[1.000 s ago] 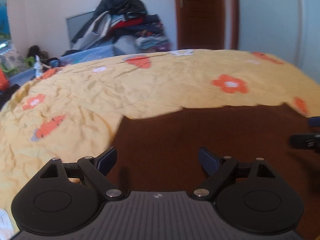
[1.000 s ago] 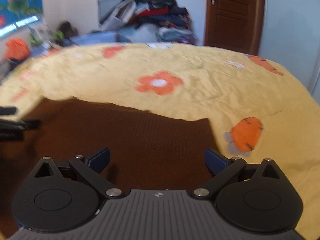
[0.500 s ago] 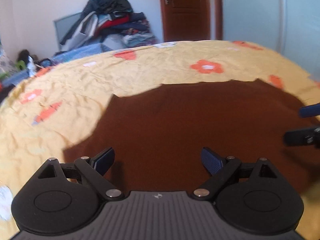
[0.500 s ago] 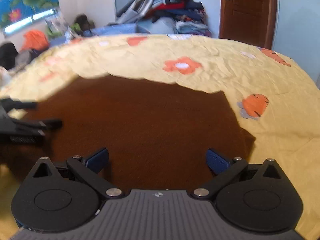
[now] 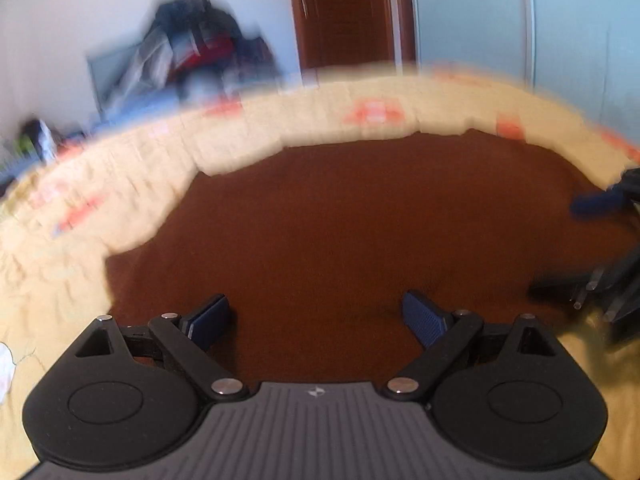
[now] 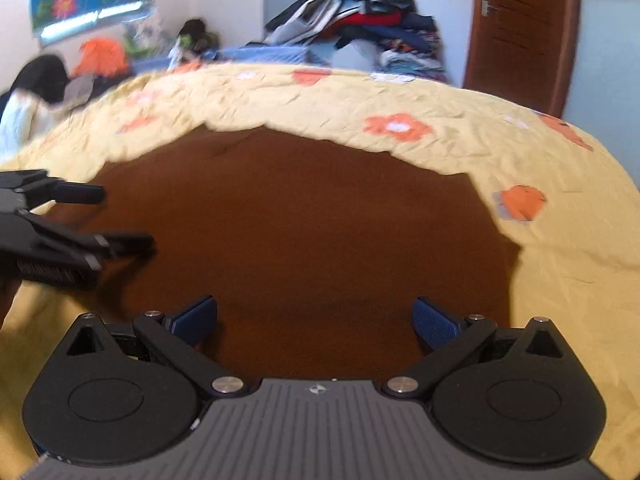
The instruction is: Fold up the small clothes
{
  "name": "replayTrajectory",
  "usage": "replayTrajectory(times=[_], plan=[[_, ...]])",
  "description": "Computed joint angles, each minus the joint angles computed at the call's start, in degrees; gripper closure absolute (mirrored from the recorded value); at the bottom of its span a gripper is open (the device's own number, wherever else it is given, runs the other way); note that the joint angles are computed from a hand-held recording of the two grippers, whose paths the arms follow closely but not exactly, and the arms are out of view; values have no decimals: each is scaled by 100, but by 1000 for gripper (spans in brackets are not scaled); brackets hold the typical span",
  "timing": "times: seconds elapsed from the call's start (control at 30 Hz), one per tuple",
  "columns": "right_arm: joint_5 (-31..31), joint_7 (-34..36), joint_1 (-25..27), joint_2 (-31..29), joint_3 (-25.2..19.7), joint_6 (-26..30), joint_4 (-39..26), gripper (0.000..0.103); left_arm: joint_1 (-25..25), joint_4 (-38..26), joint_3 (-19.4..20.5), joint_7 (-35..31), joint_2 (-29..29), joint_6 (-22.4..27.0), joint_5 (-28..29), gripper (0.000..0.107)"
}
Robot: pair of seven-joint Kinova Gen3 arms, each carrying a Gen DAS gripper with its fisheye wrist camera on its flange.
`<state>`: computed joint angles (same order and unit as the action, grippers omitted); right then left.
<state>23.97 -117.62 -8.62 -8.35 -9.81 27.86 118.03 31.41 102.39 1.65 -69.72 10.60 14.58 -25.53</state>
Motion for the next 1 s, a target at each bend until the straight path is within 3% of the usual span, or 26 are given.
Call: replayTrajectory(times=[0.07, 0.13, 0.23, 0.33, 0.4, 0.47, 0.57, 0.67, 0.77, 0.87, 1.0], plan=[[-363, 422, -156, -52, 277, -38, 23, 0, -181, -188, 227, -266, -61, 440, 296, 13], [-782, 773, -372, 99, 602, 297, -308, 0, -254, -207, 321, -163, -187, 573, 287, 14], [-786, 758, -457, 213, 640, 384, -553, 0, 162, 48, -49, 301, -294, 293, -315, 14], [-250, 177, -182, 351, 193, -147, -400, 0, 160, 204, -26, 378, -224, 140, -434, 13], [75, 143, 217, 570, -305, -273, -333, 0, -244, 190, 335, 94, -252, 185, -109, 13], [162, 349, 309, 575, -502, -188, -351, 0, -602, 59, 702, -198, -313, 498, 185, 13], [-323, 728, 93, 773, -192, 376, -873, 0, -454, 272, 470, 62, -576, 412, 45, 13], [-360, 779, 298, 706, -415, 263, -970, 0, -265, 374, 275, 370, -614, 436, -238, 13], [3, 592, 627, 936, -883, -11, -968, 0, -742, 428, 640, 25, -572, 416, 237, 13], [-213, 1112, 674, 1145, -883, -34, -938, 0, -921, 290, 728, -620, -653, 698, 859, 13], [-762, 1604, 579, 1338, -701, 609, -1554, 0, -1167, 522, 695, -805, -928, 550, 1473, 13]])
